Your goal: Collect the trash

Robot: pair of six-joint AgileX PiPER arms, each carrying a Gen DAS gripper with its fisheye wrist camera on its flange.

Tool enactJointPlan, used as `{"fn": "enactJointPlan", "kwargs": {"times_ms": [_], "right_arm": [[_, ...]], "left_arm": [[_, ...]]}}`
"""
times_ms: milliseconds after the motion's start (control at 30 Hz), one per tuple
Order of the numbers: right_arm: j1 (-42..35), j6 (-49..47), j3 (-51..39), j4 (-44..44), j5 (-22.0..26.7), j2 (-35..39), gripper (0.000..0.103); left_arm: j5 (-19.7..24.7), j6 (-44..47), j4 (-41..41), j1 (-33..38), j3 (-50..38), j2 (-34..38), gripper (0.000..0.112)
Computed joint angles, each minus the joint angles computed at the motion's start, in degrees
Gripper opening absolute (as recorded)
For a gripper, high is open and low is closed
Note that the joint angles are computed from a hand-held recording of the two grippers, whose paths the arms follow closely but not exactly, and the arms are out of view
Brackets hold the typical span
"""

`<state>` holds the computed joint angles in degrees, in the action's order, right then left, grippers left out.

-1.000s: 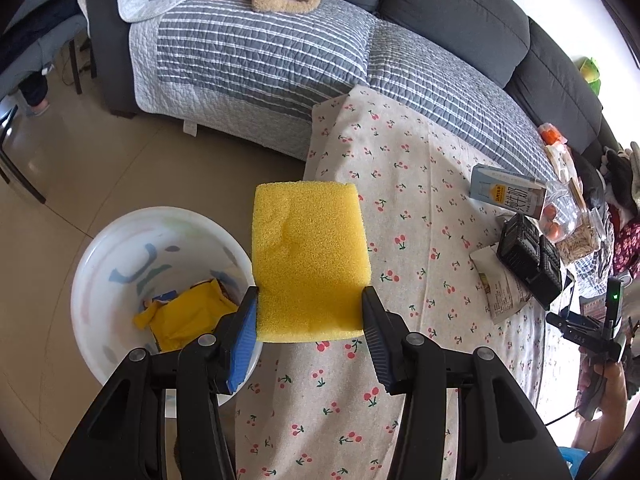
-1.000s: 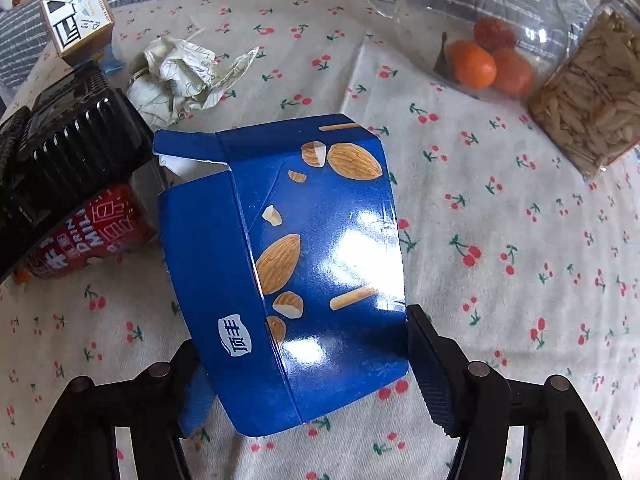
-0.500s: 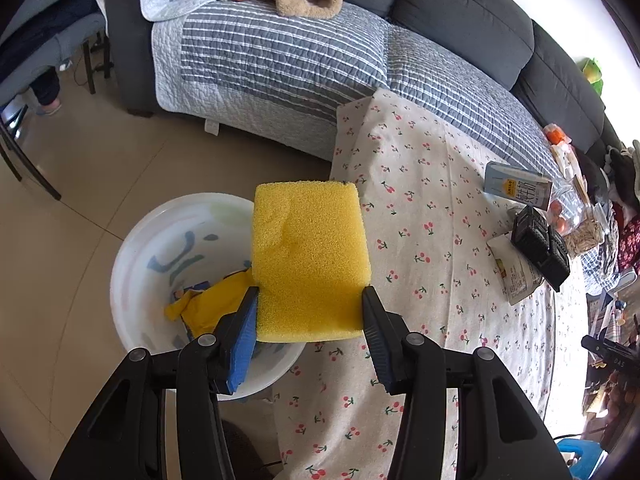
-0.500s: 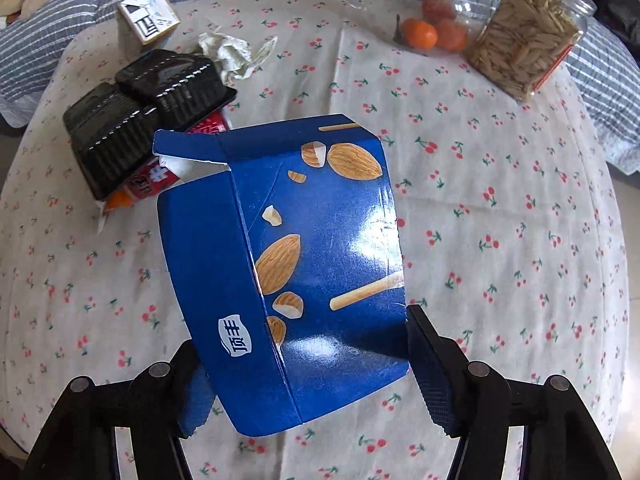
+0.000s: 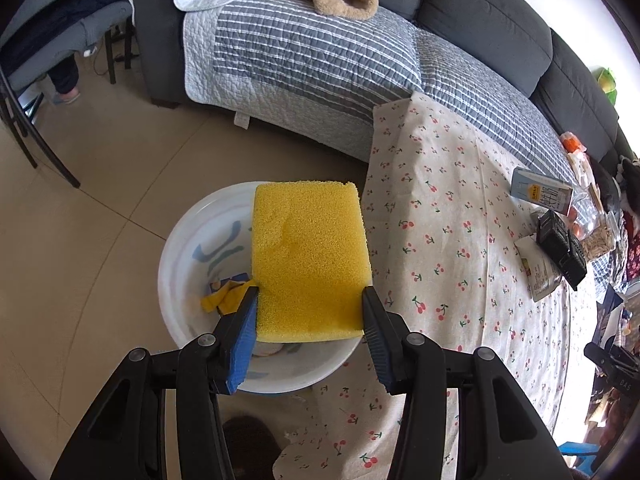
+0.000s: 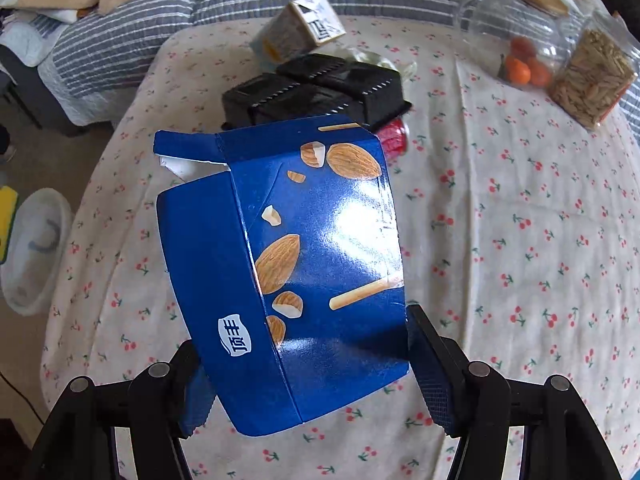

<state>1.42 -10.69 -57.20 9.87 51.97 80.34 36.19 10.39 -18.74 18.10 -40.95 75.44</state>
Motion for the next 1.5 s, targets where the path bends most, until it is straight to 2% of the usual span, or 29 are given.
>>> {"fn": "enactJointPlan", "kwargs": {"times_ms": [133, 300, 433, 600, 633, 667, 733, 967, 1133, 1367, 1400, 1467, 1500], "right_arm": [[6.79, 4.36, 0.39, -2.96, -1.88, 0.58, 0.071], [10.16, 4.52, -1.27, 1.39, -2.06, 3.31, 0.067], [13.59, 6.67, -3.08, 0.85, -2.91, 5.73, 0.062], [11.88, 2.54, -5.43, 4.16, -1.61, 6.96, 0.06], [10.99, 1.77, -5.74, 4.3, -1.33, 7.06, 0.066], [10.05, 1.88, -5.85, 3.98, -1.27, 7.14, 0.079], [8.27, 3.71, -5.64, 2.48, -0.99, 7.36, 0.088], [4.75, 4.95, -4.79, -2.7, 3.49, 11.25, 0.089], [3.73, 2.93, -0.53, -2.85, 3.72, 12.1, 0.09], [6.1, 5.94, 4.76, -5.31, -0.65, 13.22, 0.089], [6.11, 6.18, 5.09, -5.46, -0.9, 12.79, 0.087], [6.23, 6.7, 6.05, -6.14, -1.71, 11.22, 0.073], [6.14, 5.93, 6.3, -5.79, -1.68, 10.52, 0.073]], "left_arm": [[-0.69, 1.29, -0.36, 2.93, -0.13, 2.29, 0.052], [-2.16, 3.27, -1.1, 5.79, -0.98, 5.38, 0.052], [-2.91, 3.98, -1.09, 7.48, -1.86, 8.3, 0.052], [-0.3, 8.75, -6.05, 9.71, -2.51, 9.79, 0.052], [-0.22, 8.99, -6.24, 9.47, -2.54, 9.77, 0.053], [-0.2, 9.23, -6.35, 9.2, -2.57, 9.68, 0.052], [-0.22, 9.13, -6.42, 8.38, -2.51, 9.44, 0.052], [0.59, 8.82, -6.57, 6.08, -2.17, 8.39, 0.052], [-0.11, 6.9, -4.61, 3.54, -1.98, 7.75, 0.052], [0.6, 7.81, -5.63, 3.21, -1.26, 6.29, 0.053], [0.64, 7.86, -5.59, 3.22, -1.17, 6.12, 0.052], [0.71, 8.22, -5.7, 3.59, -1.07, 6.03, 0.052], [0.77, 8.53, -5.93, 3.88, -1.08, 6.08, 0.052]]}}
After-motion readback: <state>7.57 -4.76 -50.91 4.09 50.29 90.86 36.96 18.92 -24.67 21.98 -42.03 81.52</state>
